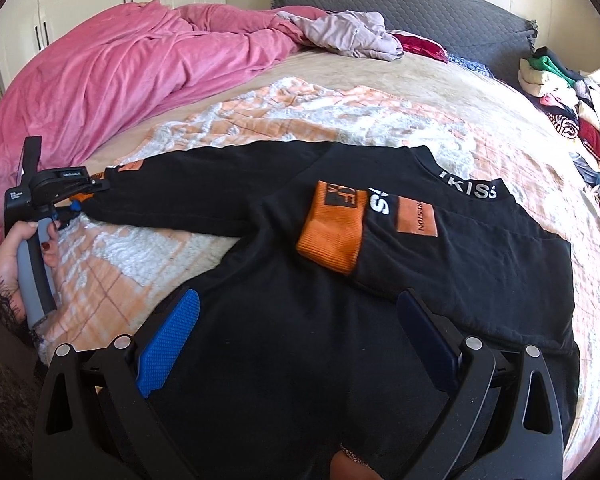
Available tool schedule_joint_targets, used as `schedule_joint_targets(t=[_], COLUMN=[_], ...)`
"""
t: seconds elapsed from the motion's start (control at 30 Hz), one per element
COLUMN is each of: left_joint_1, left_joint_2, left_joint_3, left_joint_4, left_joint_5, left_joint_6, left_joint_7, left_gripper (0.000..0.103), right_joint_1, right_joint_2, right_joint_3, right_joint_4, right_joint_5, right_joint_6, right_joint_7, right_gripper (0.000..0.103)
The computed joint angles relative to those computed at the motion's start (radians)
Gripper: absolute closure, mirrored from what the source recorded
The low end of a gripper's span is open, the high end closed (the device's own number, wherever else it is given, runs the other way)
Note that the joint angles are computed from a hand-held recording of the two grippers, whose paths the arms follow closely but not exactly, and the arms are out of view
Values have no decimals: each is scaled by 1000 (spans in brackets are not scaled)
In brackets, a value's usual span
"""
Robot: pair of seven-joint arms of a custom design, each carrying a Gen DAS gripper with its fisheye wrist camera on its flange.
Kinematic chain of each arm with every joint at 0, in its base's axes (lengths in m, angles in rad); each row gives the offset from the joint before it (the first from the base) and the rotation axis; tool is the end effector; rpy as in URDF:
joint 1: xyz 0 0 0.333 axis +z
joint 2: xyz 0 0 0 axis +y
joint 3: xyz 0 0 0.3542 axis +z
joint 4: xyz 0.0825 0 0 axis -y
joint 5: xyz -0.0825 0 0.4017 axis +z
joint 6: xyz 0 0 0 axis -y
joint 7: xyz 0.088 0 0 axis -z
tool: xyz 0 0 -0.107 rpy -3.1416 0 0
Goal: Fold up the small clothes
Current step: 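Grasp the other orange cuff with the left tool and lift it, then carry the sleeve across the shirt body with the left tool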
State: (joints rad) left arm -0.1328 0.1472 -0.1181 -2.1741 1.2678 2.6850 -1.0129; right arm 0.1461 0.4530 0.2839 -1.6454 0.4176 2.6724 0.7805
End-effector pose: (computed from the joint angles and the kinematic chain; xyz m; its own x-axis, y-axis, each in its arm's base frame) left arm 0.5631 -0.1742 0.3737 0.7465 -0.3875 0.5409 -0.1388 -0.8857 -0.4430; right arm 0.6975 0.2681 0.4496 0.7450 -0.6669 -0.0122 -0.5185 -0.5676 -0.6396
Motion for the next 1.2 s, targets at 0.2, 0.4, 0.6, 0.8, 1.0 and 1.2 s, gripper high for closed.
schedule_joint_targets(t=[0.2,0.4,0.6,0.8,1.0,1.2], left_joint_1=[-5,-33,-74,-122,-171,-214], left_joint_2=[-12,-21,25,89,168,261], left_joint_3=[0,-26,-37,-29,-16,7], left_joint_4=[11,72,197,327,460,580], left_joint_5=[81,86,139,174,161,94], left_joint_6=[-8,-85,-95,-82,-43,32], left_joint_7=[-42,57,132,203,323,459], left_gripper=[95,95,96,96,96,97], right_joint_1=[-16,-37,-69,-105,-148,-177], right_joint_2=[37,74,72,87,88,92], right_joint_3=[-8,-23,-26,-26,-16,-22], right_joint_4=[39,87,92,133,151,171], right_joint_5=[-8,-9,13,25,67,102], right_joint_6=[-13,-39,20,12,20,19], right_joint_7=[-4,39,72,126,145,191], right_gripper=[4,4,4,4,4,4])
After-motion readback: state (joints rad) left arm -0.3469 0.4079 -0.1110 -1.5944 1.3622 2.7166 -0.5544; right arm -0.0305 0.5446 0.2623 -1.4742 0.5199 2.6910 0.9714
